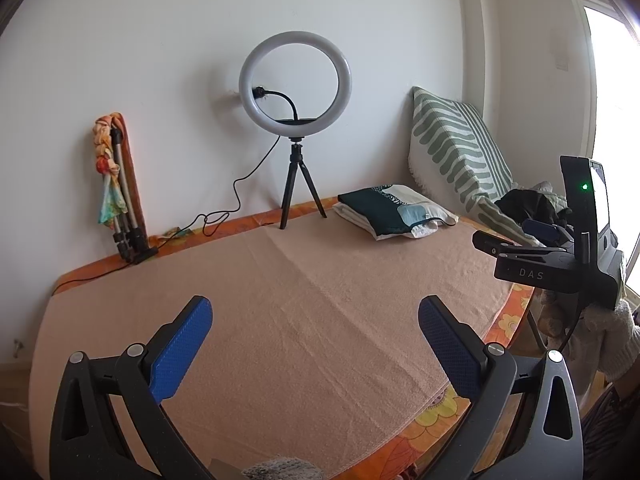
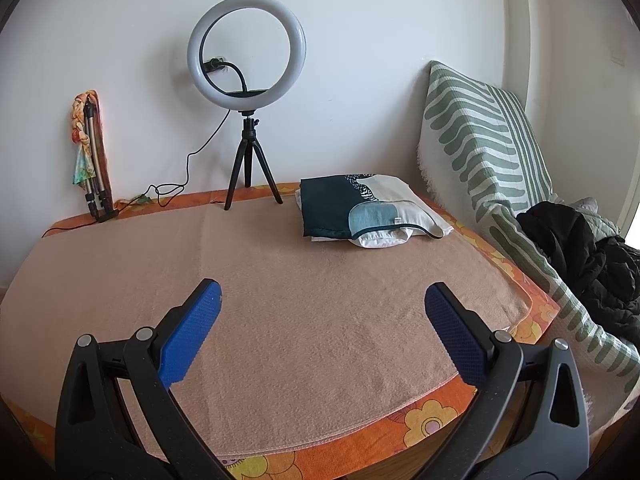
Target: Fold small clothes
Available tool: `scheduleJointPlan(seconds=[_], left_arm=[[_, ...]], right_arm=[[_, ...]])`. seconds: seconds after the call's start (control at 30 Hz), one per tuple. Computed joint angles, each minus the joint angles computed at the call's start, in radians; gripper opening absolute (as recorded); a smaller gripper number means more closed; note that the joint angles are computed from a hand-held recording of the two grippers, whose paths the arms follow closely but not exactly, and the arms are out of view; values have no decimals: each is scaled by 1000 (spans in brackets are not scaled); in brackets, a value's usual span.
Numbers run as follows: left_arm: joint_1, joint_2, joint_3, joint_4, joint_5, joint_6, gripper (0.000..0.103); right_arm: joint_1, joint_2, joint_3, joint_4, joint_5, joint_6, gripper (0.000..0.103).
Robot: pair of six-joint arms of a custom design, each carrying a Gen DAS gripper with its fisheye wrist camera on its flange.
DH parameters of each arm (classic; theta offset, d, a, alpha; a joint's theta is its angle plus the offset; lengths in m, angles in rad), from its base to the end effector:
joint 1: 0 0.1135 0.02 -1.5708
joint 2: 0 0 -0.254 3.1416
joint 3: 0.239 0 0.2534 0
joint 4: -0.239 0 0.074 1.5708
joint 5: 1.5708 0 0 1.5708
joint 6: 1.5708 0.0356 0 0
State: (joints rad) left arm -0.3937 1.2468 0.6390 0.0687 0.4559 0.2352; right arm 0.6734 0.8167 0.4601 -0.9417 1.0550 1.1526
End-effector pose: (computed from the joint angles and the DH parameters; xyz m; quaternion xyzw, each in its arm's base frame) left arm 0.2400 -0.1167 0.2085 0.3681 0.7713 -0.2340 0.4634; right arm 0.1150 0.0521 0.1807 0.2696 0.8154 -0.2120 0.4664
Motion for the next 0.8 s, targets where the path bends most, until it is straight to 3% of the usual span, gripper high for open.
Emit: scheduleJointPlan(seconds=[0.8], left_arm=[[15,4,-11,28,18,1,103]], right_arm=[[1,46,6,39,-4,-1,103]])
